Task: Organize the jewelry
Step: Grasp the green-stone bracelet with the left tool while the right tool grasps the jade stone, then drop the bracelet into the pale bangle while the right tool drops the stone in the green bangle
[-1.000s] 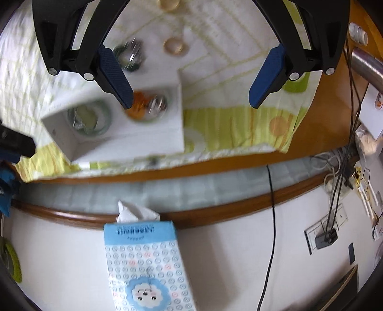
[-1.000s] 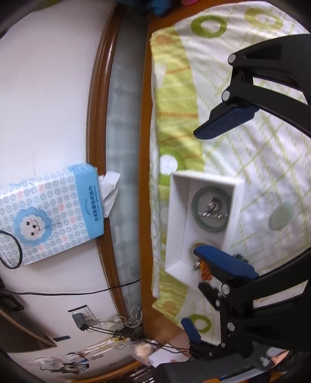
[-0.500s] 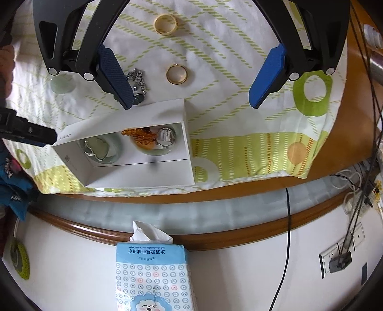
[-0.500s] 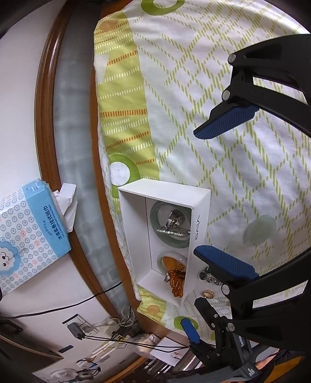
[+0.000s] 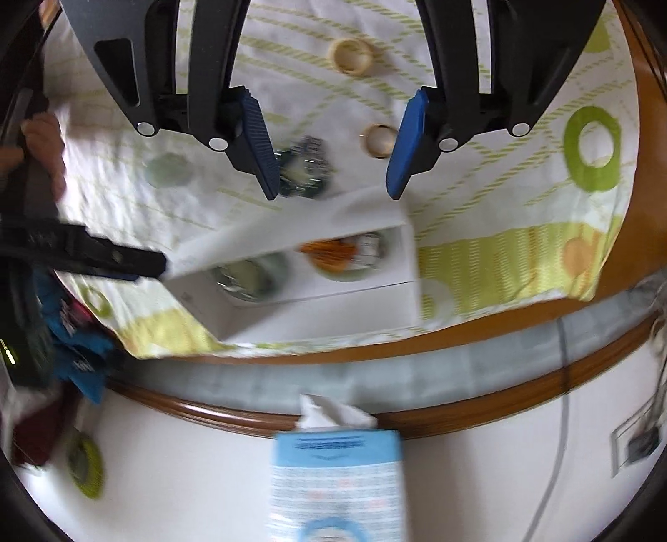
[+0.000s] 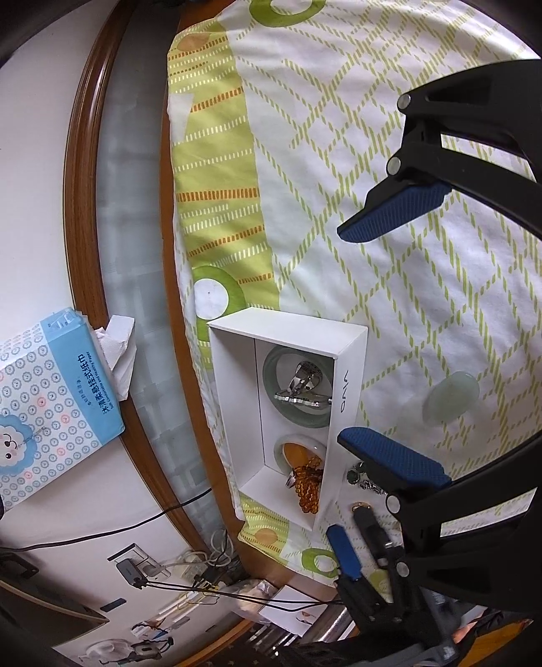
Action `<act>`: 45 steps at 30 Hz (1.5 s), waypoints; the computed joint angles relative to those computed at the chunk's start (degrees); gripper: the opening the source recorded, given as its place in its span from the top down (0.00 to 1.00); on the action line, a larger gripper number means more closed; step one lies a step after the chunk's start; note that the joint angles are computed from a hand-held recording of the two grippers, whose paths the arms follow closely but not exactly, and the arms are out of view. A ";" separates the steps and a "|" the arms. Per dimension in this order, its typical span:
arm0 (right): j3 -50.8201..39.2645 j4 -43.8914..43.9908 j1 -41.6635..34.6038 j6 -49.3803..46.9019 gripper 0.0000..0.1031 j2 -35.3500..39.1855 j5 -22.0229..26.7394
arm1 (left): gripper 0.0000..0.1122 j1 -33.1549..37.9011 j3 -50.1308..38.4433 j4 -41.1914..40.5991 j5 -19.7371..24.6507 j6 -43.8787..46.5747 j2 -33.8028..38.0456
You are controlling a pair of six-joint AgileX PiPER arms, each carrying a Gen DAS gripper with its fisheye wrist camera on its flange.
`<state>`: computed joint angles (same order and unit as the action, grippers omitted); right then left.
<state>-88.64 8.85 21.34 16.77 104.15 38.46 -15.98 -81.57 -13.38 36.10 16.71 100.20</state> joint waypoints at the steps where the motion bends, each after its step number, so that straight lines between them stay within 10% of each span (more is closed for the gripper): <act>1: -0.07 -0.12 0.01 0.13 0.17 -0.08 0.09 | 0.53 -0.74 0.41 -0.30 -0.05 1.37 -0.09; 11: 0.01 -0.42 0.26 0.35 0.17 -0.51 0.19 | 0.50 -6.75 -1.16 11.76 0.58 -7.48 4.34; 14: 0.46 -0.67 0.55 0.46 0.18 -0.61 -0.53 | 0.78 -6.21 -0.96 11.36 0.04 -7.60 4.26; 18: 0.48 -0.80 1.30 -0.70 0.31 -0.72 -0.87 | 0.86 -6.85 0.95 12.89 -1.74 -7.62 2.85; 28: -1.56 8.37 1.00 -12.41 0.34 0.42 3.43 | 0.86 -3.41 0.63 5.75 -0.33 -3.42 1.42; 35: 3.42 -5.29 7.26 -10.93 0.40 -1.01 3.85 | 0.86 -3.96 -0.17 9.55 0.76 -6.72 2.08; 39: 5.93 -11.98 11.04 -9.99 0.73 -2.33 1.53 | 0.86 -4.65 -0.73 13.10 1.23 -9.17 3.21; 45: 7.90 -11.90 11.28 -9.30 0.74 -3.62 0.06 | 0.85 -4.72 -0.59 13.96 1.25 -9.73 3.11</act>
<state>-80.74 -3.05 32.61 7.46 100.53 38.52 -20.69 -82.16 0.57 37.36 6.97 103.30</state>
